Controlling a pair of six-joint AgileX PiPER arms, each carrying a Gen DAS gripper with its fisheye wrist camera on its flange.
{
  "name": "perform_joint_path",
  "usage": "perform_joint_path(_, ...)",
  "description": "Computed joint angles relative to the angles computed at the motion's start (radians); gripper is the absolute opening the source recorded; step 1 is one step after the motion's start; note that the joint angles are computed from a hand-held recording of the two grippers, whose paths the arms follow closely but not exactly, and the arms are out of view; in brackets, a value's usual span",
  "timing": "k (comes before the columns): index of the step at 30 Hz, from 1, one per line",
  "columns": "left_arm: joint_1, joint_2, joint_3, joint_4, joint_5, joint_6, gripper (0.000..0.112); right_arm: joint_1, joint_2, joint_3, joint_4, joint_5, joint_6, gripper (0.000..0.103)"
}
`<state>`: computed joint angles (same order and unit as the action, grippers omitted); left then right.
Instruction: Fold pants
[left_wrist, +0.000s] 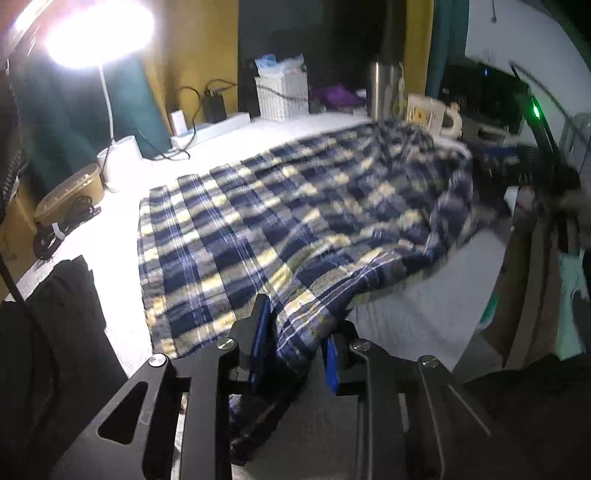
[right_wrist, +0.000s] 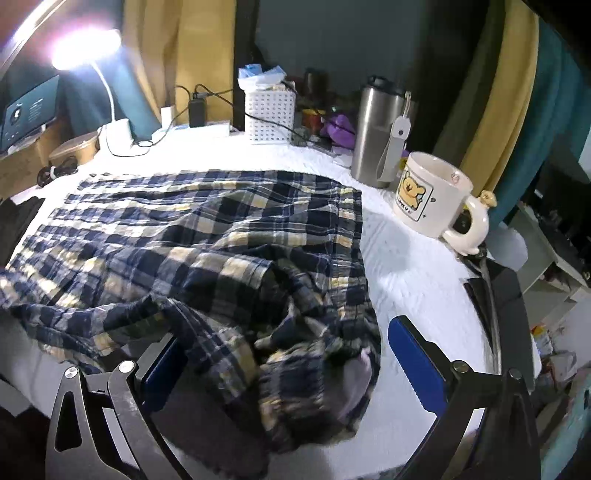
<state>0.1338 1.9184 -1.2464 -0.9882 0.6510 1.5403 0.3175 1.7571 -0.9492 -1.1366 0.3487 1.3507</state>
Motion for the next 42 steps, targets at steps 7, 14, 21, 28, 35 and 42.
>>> perform_joint_path(7, 0.016, 0.014, -0.090, 0.012, 0.085, -0.097, 0.025, 0.163, -0.105, 0.103, -0.125, 0.102, 0.184, 0.103)
perform_joint_path(14, 0.026, 0.019, -0.123, 0.018, 0.116, -0.123, 0.025, 0.302, -0.089, 0.066, -0.156, 0.122, 0.186, 0.103)
perform_joint_path(21, 0.034, 0.004, -0.122, 0.014, 0.136, -0.140, 0.025, 0.376, 0.118, -0.092, -0.157, 0.108, 0.115, 0.103)
perform_joint_path(28, 0.040, -0.016, -0.113, 0.021, 0.107, -0.140, 0.025, 0.318, 0.162, -0.066, -0.162, 0.185, 0.150, 0.096)
perform_joint_path(35, 0.013, 0.033, -0.114, 0.100, 0.049, -0.188, 0.025, 0.196, 0.070, 0.075, -0.278, 0.073, 0.293, 0.056)
perform_joint_path(42, -0.014, 0.016, -0.084, 0.117, 0.086, -0.187, 0.031, 0.105, -0.004, 0.054, -0.305, -0.047, 0.286, 0.025)
